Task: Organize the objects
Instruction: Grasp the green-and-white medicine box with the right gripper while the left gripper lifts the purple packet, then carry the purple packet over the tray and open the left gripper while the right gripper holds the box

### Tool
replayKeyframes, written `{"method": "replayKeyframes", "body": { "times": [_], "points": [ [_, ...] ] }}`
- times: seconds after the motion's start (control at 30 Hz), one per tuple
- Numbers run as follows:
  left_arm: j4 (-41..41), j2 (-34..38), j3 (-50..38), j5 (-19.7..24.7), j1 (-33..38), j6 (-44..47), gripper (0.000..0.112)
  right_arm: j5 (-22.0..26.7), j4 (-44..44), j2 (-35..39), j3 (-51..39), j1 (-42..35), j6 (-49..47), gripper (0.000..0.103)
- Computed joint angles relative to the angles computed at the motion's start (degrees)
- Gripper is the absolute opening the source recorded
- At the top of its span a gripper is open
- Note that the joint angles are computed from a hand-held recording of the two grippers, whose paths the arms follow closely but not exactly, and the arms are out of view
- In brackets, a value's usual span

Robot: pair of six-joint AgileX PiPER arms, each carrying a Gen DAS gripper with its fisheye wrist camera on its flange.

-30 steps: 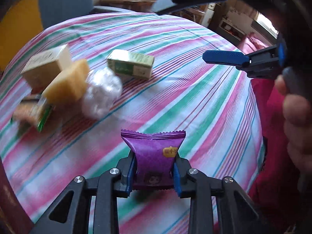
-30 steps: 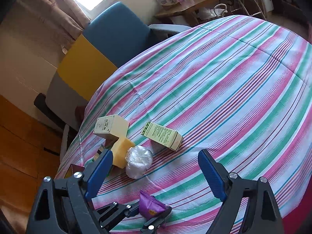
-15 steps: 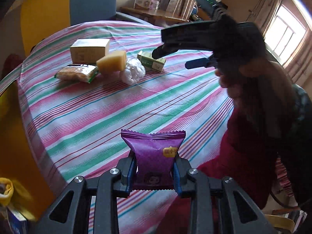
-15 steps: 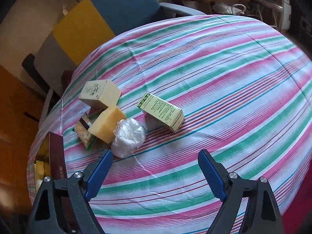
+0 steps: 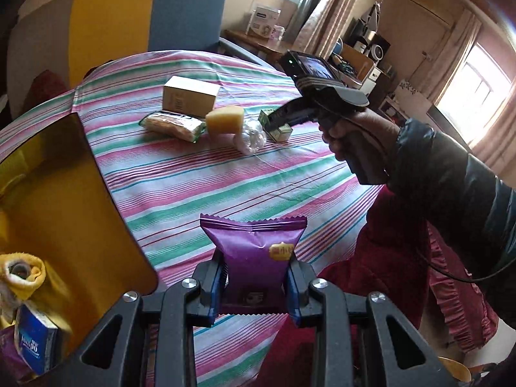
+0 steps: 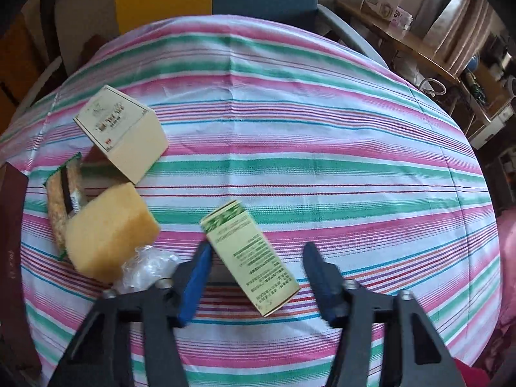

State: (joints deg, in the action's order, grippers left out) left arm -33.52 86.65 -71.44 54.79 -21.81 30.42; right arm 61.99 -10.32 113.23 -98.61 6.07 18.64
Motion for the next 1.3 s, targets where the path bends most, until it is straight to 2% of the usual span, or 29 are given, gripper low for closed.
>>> {"method": "replayKeyframes", "body": {
  "times": [0.07,0.2,0.37,0.53,0.67,0.9,1.13,1.3],
  "points": [
    [-0.63,-0.24,0.51,-0.03,0.98,0.26,0.031,-1.12,1.84,-1.13,1.85,-0.30,-1.46,0.030],
    [-1.37,-1.85,2.00,-0.38,2.76,0.77,0.031,-1.91,-1.63,-5.14,6.11,0.70,1.76,0.030],
    [-2.10,-4.75,4.12,-0.35,6.40,1.52,0.031,-2.18,-0.35,-9.55,11.38,1.79,2.51,0.030],
    [-0.91,-9.21,7.31,-1.79,11.98,0.92,0.031,-2.35,-0.32,-9.26,14.33,2.81,3.95,0.030],
    [1.90,-13.17,9.50,-3.64,19.20,-0.60,0.031,-2.52,0.76,-8.36,14.65,2.30,3.53,0.030],
    [7.62,-15.52,10.20,-7.19,28.97,-3.80,0.031,-4.77,3.11,-9.51,17.43,0.82,2.86,0.031],
    [12.15,-16.25,11.11,-10.51,32.19,-6.31,0.031,-4.70,1.42,-9.52,17.57,1.76,3.58,0.031],
    [11.58,-16.16,11.78,-10.81,34.03,-5.22,0.031,-4.77,0.59,-9.66,17.82,2.71,4.69,0.031]
  ]
}}
